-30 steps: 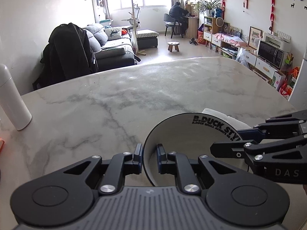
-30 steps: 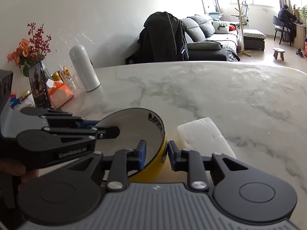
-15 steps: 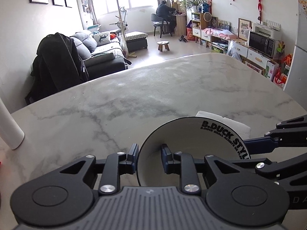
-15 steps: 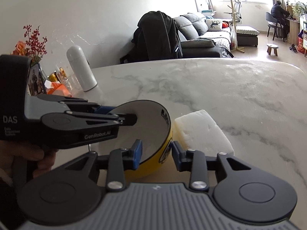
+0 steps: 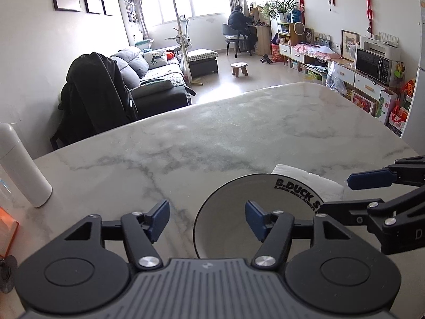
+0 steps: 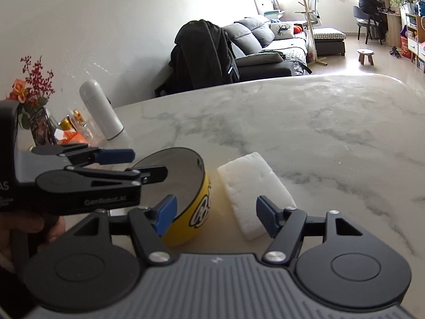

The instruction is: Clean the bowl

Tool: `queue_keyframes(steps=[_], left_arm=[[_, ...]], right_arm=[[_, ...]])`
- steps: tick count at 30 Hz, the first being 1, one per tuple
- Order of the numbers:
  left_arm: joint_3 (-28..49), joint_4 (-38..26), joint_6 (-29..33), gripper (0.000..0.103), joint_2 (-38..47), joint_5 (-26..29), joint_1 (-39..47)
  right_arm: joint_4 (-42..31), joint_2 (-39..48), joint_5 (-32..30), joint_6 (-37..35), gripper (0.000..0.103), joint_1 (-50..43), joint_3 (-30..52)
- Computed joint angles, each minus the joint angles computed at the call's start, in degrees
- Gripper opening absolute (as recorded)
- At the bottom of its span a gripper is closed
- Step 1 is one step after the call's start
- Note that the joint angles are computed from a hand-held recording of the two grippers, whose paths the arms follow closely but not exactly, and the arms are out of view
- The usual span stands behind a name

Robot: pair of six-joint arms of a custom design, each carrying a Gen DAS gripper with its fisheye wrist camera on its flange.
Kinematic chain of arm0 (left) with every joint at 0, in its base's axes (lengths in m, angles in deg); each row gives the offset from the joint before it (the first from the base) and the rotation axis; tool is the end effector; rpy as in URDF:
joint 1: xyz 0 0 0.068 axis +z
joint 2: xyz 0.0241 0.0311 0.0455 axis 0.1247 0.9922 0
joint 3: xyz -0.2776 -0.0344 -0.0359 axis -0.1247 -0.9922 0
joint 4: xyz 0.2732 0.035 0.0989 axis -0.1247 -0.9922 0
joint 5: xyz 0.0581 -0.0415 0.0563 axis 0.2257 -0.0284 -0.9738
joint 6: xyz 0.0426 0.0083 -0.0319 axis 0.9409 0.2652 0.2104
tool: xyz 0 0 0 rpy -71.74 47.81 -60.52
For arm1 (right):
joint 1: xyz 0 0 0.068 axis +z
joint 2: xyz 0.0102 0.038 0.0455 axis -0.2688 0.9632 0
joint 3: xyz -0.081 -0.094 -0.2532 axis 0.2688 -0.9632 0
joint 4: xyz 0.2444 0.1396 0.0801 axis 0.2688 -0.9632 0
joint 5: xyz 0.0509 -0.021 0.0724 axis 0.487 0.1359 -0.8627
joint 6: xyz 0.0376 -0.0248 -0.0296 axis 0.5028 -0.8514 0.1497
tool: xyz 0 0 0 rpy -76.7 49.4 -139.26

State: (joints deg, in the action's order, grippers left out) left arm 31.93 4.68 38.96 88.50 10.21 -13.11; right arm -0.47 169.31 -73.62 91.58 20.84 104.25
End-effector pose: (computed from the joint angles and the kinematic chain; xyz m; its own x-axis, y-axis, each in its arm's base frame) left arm 0.2759 -0.0940 0.1475 -0.5753 0.2728 -0.7711 0.2184 0.9597 0.1767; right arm 0.2829 0.2094 0.1047 -0.6590 -0.0107 -0.7521 -0.3802 0.8675 0.3208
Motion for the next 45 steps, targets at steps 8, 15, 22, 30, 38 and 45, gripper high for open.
queue_keyframes(steps=[8, 15, 22, 30, 38, 45], left_arm=[[-2.9, 0.0, -0.1, 0.079, -6.6, 0.8, -5.1], [-0.5, -1.0, -0.8, 0.057, -1.5, 0.8, -8.7], [2.6, -2.9, -3.9, 0.041, 2.1, 3.9, -7.6], [5.8, -4.0, -5.1, 0.041, 6.2, 1.4, -9.8], [7.1, -4.0, -7.5, 0.041, 10.0, 0.5, -9.5], [6.9, -3.6, -10.9, 0.030, 11.5, 3.1, -7.6]], right_arm=[[3.6, 0.7, 12.0, -13.4, 0.057, 1.9, -2.8], [11.9, 3.0, 8.6, -20.7, 0.041, 1.1, -5.5], [17.0, 7.5, 6.2, -35.6, 0.042, 1.7, -4.9], [16.1, 10.1, 2.4, -43.3, 0.047, 0.1, -2.0], [15.7, 11.5, -3.7, -45.5, 0.055, -3.0, -0.9], [17.0, 11.4, -1.6, -46.7, 0.051, -2.7, -1.4]])
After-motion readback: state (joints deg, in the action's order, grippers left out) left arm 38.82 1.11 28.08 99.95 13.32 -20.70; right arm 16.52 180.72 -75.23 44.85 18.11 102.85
